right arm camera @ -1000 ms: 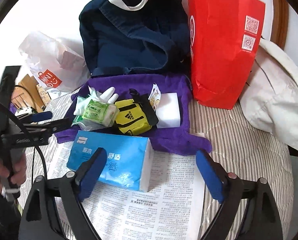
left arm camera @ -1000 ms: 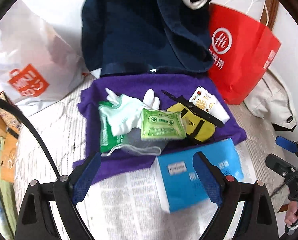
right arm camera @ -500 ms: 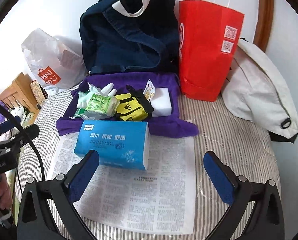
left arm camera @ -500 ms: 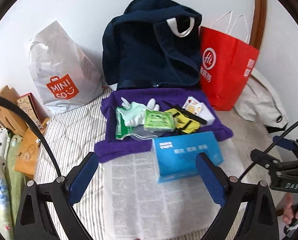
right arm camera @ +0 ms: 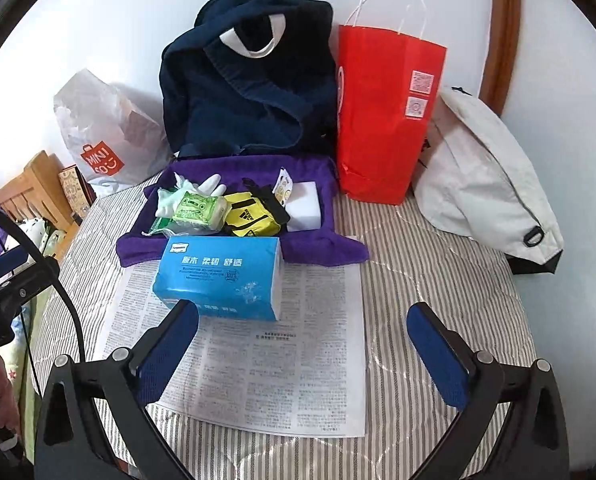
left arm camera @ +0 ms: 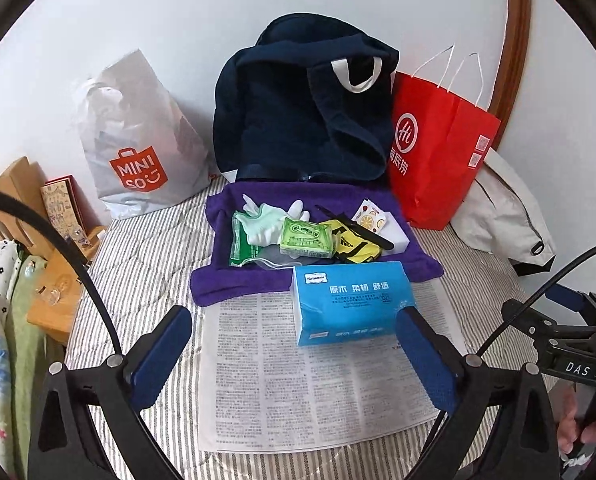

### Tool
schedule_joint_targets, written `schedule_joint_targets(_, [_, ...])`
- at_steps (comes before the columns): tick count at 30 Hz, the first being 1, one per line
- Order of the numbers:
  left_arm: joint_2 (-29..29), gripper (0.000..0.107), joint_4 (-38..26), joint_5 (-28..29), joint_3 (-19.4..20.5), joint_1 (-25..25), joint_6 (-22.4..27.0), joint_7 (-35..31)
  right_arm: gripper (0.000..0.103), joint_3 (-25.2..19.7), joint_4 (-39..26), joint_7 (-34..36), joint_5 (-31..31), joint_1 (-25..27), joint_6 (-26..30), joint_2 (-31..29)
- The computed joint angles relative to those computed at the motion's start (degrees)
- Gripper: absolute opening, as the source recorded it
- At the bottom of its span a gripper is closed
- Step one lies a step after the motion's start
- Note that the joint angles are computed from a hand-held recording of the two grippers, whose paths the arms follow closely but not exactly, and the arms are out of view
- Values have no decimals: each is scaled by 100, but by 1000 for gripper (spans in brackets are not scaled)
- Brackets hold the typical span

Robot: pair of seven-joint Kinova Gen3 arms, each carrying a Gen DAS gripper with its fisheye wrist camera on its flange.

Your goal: Organize soft objects

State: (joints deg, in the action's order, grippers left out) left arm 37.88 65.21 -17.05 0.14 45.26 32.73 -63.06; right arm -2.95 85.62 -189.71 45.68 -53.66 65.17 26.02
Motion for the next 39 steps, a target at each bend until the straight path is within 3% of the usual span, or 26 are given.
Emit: schedule_joint_targets(39, [39,103,-38,19,54,7,240,-72,103,-78,7,-71,19,-127,215,-29])
